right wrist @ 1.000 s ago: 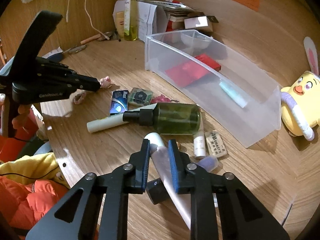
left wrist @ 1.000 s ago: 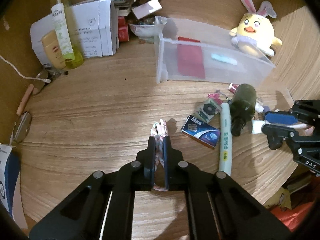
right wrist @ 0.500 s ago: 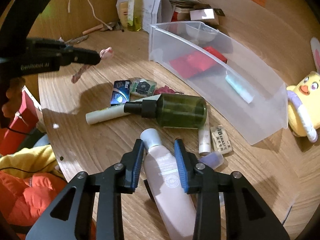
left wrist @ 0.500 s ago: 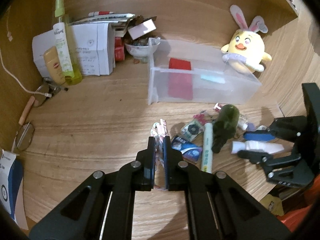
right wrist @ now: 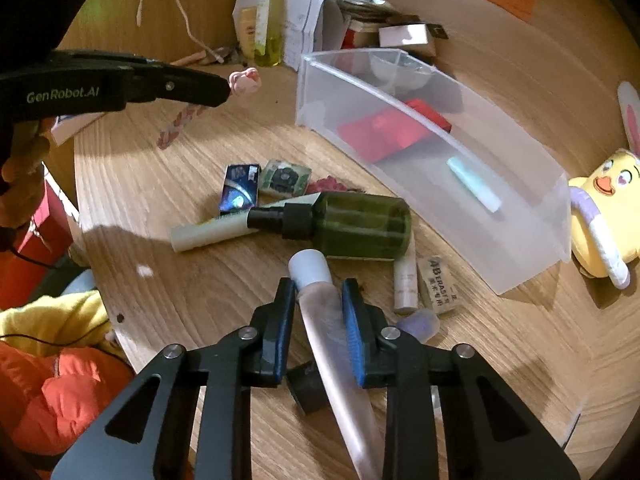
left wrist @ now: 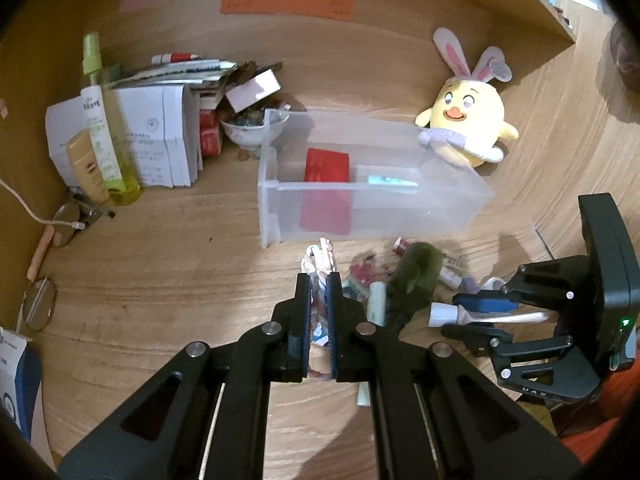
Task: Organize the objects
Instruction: 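Carry the bracelet and pink tube into the clear box with both grippers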
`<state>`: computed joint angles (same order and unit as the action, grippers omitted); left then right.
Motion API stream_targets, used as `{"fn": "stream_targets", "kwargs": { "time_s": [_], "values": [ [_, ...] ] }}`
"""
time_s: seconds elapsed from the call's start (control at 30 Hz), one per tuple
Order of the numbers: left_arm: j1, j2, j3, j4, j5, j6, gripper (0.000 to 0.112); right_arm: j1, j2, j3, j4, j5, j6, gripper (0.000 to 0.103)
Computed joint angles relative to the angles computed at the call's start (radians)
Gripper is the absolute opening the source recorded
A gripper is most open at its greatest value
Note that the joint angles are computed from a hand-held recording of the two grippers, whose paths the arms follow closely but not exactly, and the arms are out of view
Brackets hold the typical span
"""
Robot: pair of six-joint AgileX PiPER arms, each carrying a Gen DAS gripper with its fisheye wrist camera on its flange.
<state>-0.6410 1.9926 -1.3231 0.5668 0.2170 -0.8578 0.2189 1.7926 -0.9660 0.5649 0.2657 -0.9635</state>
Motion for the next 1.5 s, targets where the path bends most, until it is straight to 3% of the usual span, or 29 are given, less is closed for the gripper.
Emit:
{"fn": "stream_targets", "kwargs": {
  "time_s": [0.53, 1.0, 1.23, 1.5],
  "values": [
    [-0.038, 0.019, -0.119, 0.054, 0.027, -0.032, 0.006, -0.1, -0.125, 0.033, 0.434, -0.036, -0.348, 0.022],
    [-0.025, 0.103, -0.32, -0.108, 0.089, 0.133, 0.006, -0.185, -0.123, -0.077, 0.76, 0.036, -0.603, 0.022],
    [-0.012, 0.17, -0.462, -0.177, 0.151, 0.213, 0.006, -0.202, -0.069, -0.182, 0.728, 0.057, -0.547, 0.022],
    [0.009, 0.283, -0.671, -0.291, 0.247, 0.333, 0.006, -0.177, 0.034, -0.35, 0.464, 0.051, -0.282, 0.022]
  ]
}}
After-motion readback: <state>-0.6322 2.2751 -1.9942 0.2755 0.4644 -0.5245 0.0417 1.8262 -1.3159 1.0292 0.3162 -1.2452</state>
